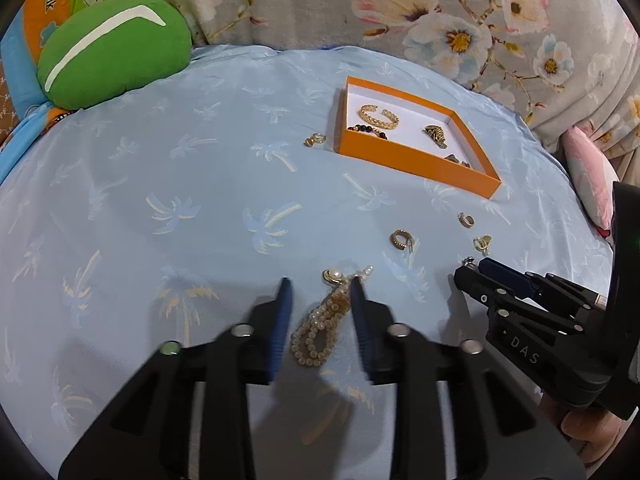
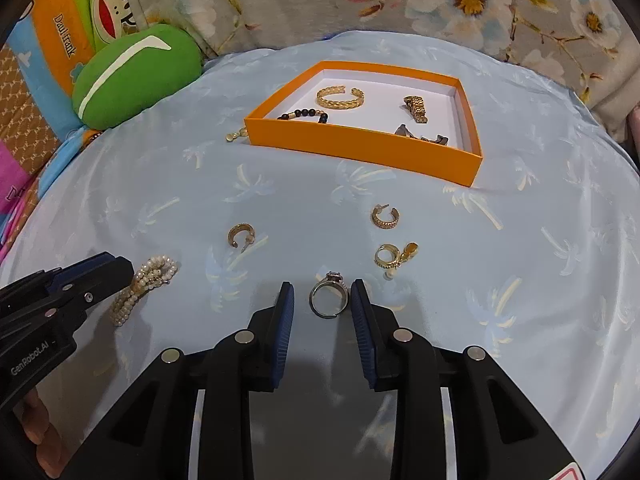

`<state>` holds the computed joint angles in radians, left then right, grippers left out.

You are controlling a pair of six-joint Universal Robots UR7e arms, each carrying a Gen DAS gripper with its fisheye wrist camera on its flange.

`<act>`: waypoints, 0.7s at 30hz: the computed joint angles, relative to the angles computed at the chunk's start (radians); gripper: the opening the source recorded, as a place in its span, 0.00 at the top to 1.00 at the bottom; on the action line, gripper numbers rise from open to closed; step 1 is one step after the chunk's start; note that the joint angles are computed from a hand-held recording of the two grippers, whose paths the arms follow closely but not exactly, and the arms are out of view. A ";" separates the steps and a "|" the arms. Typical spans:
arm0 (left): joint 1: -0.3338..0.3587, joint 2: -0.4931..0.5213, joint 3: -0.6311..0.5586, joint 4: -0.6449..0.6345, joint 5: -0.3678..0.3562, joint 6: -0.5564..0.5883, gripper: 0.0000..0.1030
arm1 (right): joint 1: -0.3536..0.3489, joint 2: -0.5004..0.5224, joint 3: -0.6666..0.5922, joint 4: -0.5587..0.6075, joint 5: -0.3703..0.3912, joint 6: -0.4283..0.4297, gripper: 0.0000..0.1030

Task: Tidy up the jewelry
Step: 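Lift the pearl necklace with the left tool while the right tool closes on the silver ring, then carry the necklace in the left tool and ring in the right tool over the orange box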

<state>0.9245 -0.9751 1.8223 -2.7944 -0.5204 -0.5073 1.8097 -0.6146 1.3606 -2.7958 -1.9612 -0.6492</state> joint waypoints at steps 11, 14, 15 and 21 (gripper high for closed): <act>0.006 0.020 -0.017 0.066 -0.021 -0.001 0.69 | -0.007 -0.020 0.022 -0.006 0.018 0.031 0.83; 0.011 0.012 -0.011 0.049 -0.046 0.001 0.84 | -0.011 -0.039 0.036 -0.011 0.039 0.051 0.83; 0.012 0.009 -0.008 0.043 -0.057 0.000 0.84 | -0.012 -0.045 0.038 -0.012 0.043 0.054 0.83; -0.003 0.002 -0.002 -0.013 -0.064 0.022 0.85 | -0.016 -0.078 0.052 -0.004 0.075 0.075 0.83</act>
